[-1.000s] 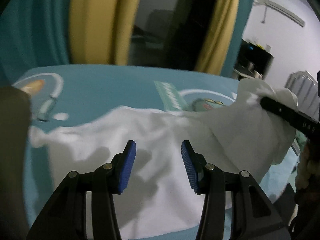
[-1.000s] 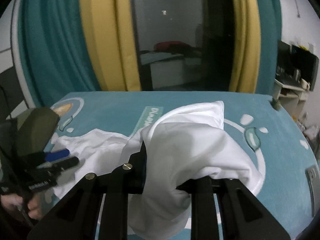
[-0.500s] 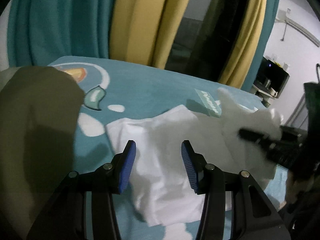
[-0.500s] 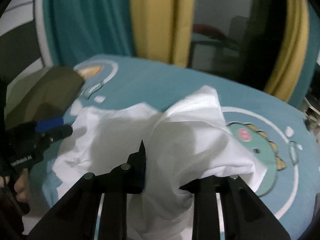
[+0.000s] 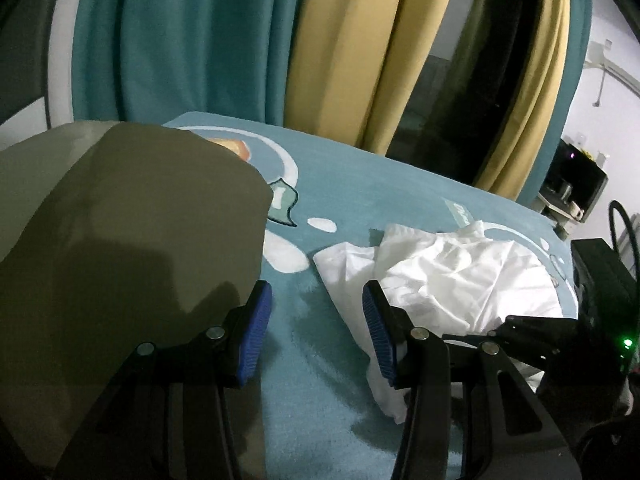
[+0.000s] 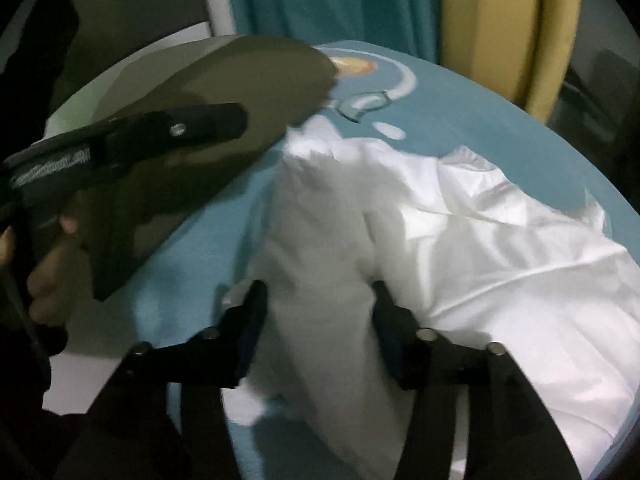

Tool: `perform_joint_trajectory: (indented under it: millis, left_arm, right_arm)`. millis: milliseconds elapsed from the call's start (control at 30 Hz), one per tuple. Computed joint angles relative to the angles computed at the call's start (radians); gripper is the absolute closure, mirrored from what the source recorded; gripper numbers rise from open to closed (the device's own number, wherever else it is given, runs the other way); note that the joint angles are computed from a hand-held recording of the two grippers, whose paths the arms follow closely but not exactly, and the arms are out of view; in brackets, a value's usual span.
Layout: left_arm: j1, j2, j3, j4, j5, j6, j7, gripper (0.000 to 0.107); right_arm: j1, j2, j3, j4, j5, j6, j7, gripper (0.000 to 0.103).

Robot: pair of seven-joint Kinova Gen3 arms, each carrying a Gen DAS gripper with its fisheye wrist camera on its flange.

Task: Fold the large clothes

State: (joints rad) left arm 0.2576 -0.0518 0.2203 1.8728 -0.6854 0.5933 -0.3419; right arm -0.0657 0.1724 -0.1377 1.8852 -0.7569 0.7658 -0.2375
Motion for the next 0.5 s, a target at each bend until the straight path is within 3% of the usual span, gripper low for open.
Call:
perform_joint_trajectory:
  millis: [100, 233, 300, 433, 500]
  left_arm:
    - [-0.101, -0.003, 0.102, -0.006, 0.011, -0.021, -0.021, 0.057]
    - [-0.286, -0.006, 0.267, -0.017, 0.105, -0.116, -0.176, 0.057]
    - [-0.359, 0.032, 0.36, -0.055, 0.124, -0.119, -0.257, 0.057]
    - [-0.435, 0.194, 0.541, -0.208, 0.112, 0.024, -0.42, 0.057]
    - [-0.421, 0.277, 0.57, -0.28, 0.104, 0.105, -0.501, 0.057]
  right_arm:
    - [0.033, -0.029, 0.01, 0.014, -0.043, 0.041, 0.061, 0.047]
    - [0.094, -0.078, 0.06, 0.037, -0.151, 0.126, 0.181, 0.046]
    - [0.117, -0.09, 0.093, 0.037, -0.192, 0.155, 0.222, 0.045]
    - [0.168, -0.124, 0.158, 0.061, -0.27, 0.147, 0.282, 0.041]
    - [0.179, -0.133, 0.177, 0.078, -0.3, 0.1, 0.292, 0.04]
